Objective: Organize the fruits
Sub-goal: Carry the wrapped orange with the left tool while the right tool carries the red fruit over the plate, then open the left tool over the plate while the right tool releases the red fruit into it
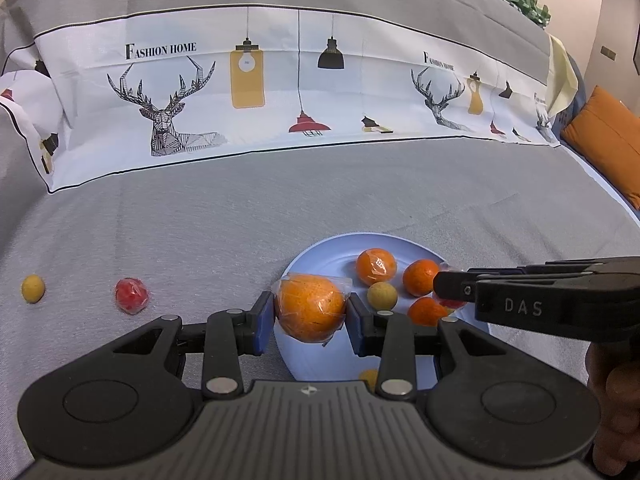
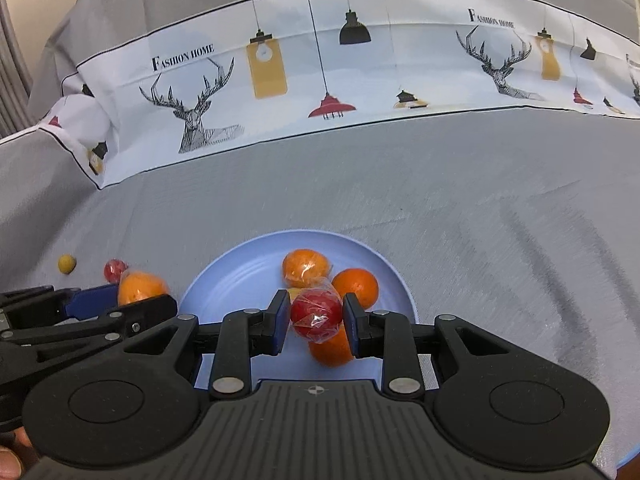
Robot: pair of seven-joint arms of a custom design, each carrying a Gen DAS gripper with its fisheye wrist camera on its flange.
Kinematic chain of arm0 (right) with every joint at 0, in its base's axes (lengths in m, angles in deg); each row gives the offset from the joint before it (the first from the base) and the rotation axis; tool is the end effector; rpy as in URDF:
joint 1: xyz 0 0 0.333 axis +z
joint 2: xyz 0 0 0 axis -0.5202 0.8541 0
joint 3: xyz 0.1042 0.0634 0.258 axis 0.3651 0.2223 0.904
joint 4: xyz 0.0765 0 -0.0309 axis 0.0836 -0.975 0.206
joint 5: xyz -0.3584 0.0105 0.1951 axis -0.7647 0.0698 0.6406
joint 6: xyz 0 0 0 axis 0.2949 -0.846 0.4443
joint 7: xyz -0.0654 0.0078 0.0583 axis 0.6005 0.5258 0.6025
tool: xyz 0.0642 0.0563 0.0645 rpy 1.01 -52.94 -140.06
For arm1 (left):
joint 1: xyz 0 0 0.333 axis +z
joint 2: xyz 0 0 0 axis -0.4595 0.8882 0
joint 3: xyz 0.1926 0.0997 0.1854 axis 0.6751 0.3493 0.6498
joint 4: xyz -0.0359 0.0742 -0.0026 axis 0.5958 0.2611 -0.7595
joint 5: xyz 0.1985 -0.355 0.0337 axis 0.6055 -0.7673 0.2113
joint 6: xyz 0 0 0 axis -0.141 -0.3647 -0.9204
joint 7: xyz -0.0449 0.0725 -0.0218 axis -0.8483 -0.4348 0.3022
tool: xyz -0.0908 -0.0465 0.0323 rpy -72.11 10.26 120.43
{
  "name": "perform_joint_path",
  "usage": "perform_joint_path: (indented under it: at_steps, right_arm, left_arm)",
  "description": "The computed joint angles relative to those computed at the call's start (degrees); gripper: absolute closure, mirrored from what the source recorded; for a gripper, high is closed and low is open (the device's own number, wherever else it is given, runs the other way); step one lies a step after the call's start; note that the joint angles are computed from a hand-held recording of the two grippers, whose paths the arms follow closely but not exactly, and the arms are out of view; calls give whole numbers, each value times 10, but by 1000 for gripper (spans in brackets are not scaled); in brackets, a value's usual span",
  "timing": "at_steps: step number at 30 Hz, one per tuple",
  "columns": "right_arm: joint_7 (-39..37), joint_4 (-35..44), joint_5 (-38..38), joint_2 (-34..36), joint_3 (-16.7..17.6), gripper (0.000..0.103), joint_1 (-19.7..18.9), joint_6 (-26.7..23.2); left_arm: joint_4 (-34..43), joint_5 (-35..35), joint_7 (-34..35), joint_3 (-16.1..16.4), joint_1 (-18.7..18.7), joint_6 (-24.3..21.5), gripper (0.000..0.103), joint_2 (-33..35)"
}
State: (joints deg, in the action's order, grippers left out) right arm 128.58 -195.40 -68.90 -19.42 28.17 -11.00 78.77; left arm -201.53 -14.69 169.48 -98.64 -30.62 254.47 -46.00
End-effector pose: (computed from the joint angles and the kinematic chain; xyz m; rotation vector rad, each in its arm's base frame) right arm 0.5427 0.2432 0.3680 -1.6404 1.8669 -0.5765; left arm 0.5574 -0.0719 0.3484 -1.4852 2.1064 -0.9892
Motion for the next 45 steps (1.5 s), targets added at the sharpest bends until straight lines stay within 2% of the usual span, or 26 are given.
perform_joint_path:
  at_steps: [11, 32, 34, 36, 45]
  right_arm:
    - [-36, 3, 25, 5, 1, 73, 3, -9]
    - [-27, 5, 20, 7, -4, 72, 8, -9]
    - [-23, 4, 16, 7, -4, 69, 8, -9]
    - [-14, 3, 8, 5, -5, 61, 9, -10]
    - [2, 3, -8, 2, -1, 60, 5, -12]
  left_arm:
    - [-1, -2, 3, -1, -1, 1, 61, 0]
    - [-2, 17, -14, 0, -2, -6, 60, 0]
    - [-2, 18, -18, 0, 0, -9, 59, 0]
    - [-1, 15, -16, 0, 0, -7, 59, 0]
    - [-2, -5, 4, -1, -1, -2, 59, -2]
